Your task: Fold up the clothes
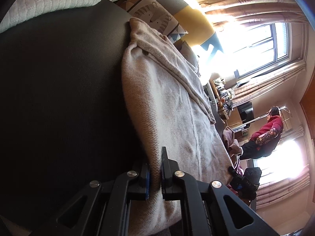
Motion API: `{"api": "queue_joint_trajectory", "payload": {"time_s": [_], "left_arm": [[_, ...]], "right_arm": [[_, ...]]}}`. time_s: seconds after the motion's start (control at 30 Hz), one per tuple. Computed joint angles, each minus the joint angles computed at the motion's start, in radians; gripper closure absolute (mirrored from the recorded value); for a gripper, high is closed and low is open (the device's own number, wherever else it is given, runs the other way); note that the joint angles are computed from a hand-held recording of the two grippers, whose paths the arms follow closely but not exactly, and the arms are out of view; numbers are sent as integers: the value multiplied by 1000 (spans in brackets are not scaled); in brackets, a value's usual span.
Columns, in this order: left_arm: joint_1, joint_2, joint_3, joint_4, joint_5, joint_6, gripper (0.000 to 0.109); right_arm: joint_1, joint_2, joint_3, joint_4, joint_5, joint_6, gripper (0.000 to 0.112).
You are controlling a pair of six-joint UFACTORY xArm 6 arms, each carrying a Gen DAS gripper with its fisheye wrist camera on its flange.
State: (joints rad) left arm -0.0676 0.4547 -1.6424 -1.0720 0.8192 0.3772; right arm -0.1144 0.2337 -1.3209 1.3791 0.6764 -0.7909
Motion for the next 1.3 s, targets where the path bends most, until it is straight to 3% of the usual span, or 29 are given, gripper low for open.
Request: {"api": "queue_joint_trajectory", "payload": {"time_s": [0.3, 0.53, 0.73, 1.1, 1.3], "left_arm": [[43, -92, 60, -101, 59, 76, 102], [67, -168, 138, -172, 78, 116, 102], [77, -150, 94, -232, 83, 130, 102], [62, 77, -211, -274, 33, 25, 102], [51, 308, -550, -183, 35, -127, 102]], "right_arm": [[-22, -96, 88, 106, 138, -116, 104], [-41, -160, 167, 190, 189, -175, 104], [-61, -121, 124, 275, 216, -199, 104], [-54, 83, -138, 289, 180, -145, 104], [-51, 256, -365, 226, 134, -34, 104]]}}
